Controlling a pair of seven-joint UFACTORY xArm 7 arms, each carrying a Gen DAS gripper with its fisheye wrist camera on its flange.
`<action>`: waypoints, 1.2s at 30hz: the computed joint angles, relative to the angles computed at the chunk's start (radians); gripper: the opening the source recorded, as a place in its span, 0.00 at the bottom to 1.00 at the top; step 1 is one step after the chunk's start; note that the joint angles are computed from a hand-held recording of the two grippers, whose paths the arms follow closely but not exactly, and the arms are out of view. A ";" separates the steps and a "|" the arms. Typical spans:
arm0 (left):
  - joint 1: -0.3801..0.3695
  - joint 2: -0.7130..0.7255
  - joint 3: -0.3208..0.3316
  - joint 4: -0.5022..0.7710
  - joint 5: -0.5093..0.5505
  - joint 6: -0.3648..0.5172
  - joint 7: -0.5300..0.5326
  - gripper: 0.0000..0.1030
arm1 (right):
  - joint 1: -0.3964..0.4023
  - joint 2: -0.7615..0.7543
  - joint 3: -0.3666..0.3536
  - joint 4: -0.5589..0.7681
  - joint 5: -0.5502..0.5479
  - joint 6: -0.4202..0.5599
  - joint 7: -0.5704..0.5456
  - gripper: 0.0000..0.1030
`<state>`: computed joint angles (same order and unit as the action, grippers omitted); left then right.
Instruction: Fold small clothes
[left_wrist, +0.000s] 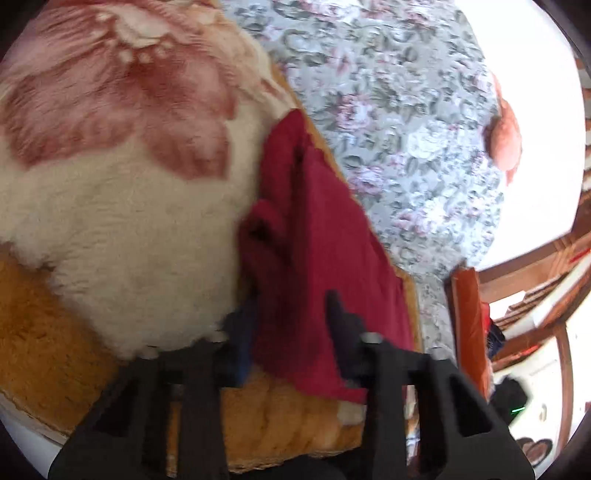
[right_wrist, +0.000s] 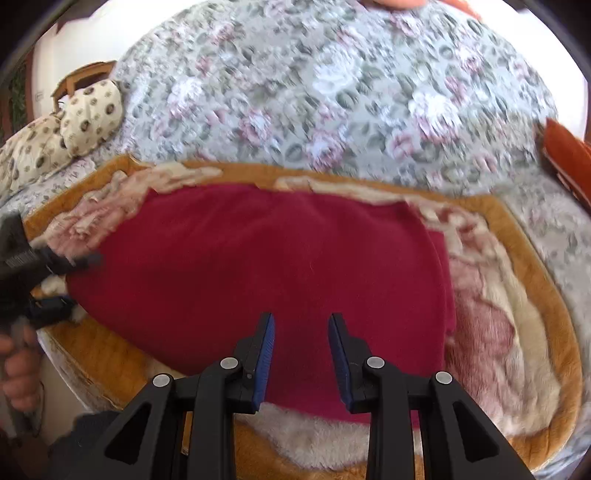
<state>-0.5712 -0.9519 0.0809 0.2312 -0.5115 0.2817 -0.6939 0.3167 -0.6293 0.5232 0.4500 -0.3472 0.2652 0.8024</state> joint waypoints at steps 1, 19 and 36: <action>0.005 -0.002 -0.009 -0.006 0.005 -0.007 -0.001 0.18 | 0.003 0.055 -0.013 0.049 0.048 -0.040 -0.062 0.28; 0.254 0.096 -0.404 0.235 0.514 0.206 -0.092 0.13 | 0.336 1.175 -0.372 1.354 0.777 0.663 -0.580 0.59; 0.214 0.152 -0.416 0.336 0.589 0.194 -0.053 0.13 | 0.225 1.100 -0.291 1.342 0.561 0.745 -0.682 0.13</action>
